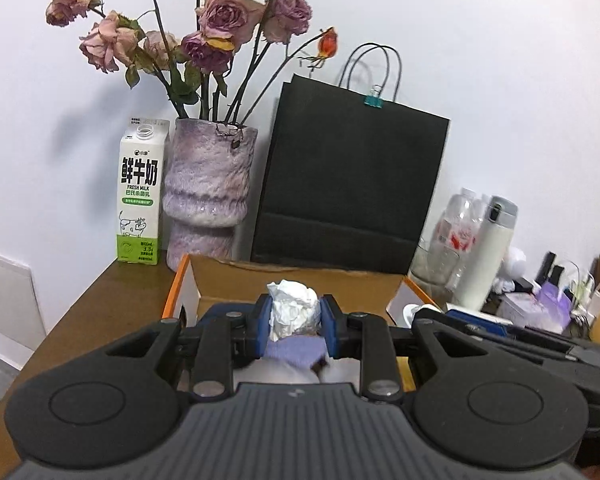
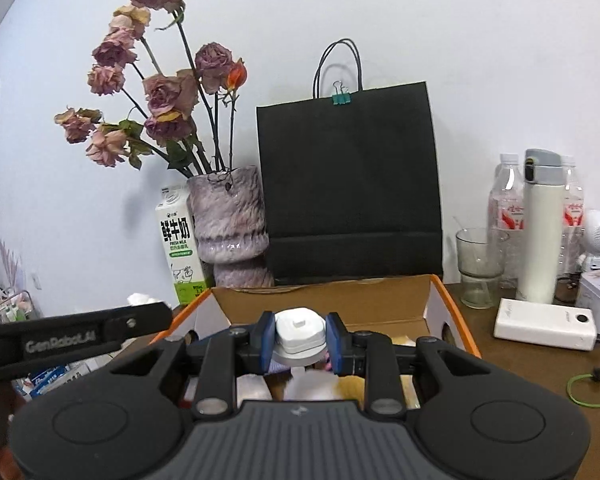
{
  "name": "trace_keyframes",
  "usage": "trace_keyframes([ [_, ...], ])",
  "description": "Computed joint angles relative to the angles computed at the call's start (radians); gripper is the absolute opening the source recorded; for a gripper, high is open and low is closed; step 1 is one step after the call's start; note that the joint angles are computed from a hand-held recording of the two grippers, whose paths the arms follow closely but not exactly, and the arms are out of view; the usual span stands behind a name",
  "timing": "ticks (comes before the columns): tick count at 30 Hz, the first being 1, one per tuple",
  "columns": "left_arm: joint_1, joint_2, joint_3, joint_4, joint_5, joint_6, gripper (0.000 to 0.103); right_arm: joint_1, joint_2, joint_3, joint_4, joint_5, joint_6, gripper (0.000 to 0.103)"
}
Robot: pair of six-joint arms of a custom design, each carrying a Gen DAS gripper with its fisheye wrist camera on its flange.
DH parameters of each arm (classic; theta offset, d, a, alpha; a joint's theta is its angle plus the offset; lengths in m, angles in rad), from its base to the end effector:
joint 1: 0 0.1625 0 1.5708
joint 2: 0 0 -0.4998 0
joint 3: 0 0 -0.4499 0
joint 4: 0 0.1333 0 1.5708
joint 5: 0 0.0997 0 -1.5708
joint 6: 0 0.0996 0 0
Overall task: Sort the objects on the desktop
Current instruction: 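Carry the tissue and white cap over the box and open both grippers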
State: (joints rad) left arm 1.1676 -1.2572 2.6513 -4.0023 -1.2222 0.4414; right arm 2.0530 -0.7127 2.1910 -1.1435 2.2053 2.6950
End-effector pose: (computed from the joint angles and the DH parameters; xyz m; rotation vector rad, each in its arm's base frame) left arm 0.0109 -0.4010 0.2333 0.7775 2.3297 -1.3865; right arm 0.2804 -0.3755 -0.0792 0.5058 -2.1116 1.5153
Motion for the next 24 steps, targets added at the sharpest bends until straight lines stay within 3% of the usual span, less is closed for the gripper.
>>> trace_keyframes([
  [9,0.073,0.099,-0.134,0.077,-0.002,-0.008,0.026,-0.092,0.030,-0.116,0.134,-0.033,0.014,0.026],
  [16,0.094,0.117,-0.166,0.118,0.001,0.013,0.031,-0.106,0.047,-0.142,0.169,-0.008,0.004,0.026],
  [17,0.093,0.119,-0.165,0.111,0.004,0.013,0.045,-0.107,0.046,-0.142,0.174,-0.007,0.007,0.027],
  [18,0.090,0.120,-0.163,0.106,0.016,0.011,0.073,-0.108,0.045,-0.140,0.172,-0.005,0.012,0.028],
  [20,0.081,0.131,-0.157,0.061,0.038,0.011,0.094,-0.107,0.040,-0.137,0.171,0.010,0.018,0.049],
  [21,0.073,0.139,-0.153,0.029,0.057,0.014,0.100,-0.103,0.039,-0.139,0.165,0.033,0.015,0.065],
  [22,0.070,0.135,-0.153,0.029,0.067,0.011,0.103,-0.100,0.037,-0.138,0.155,0.052,0.008,0.079],
  [24,0.070,0.122,-0.153,0.040,0.065,-0.010,0.103,-0.102,0.028,-0.126,0.137,0.051,0.007,0.091],
])
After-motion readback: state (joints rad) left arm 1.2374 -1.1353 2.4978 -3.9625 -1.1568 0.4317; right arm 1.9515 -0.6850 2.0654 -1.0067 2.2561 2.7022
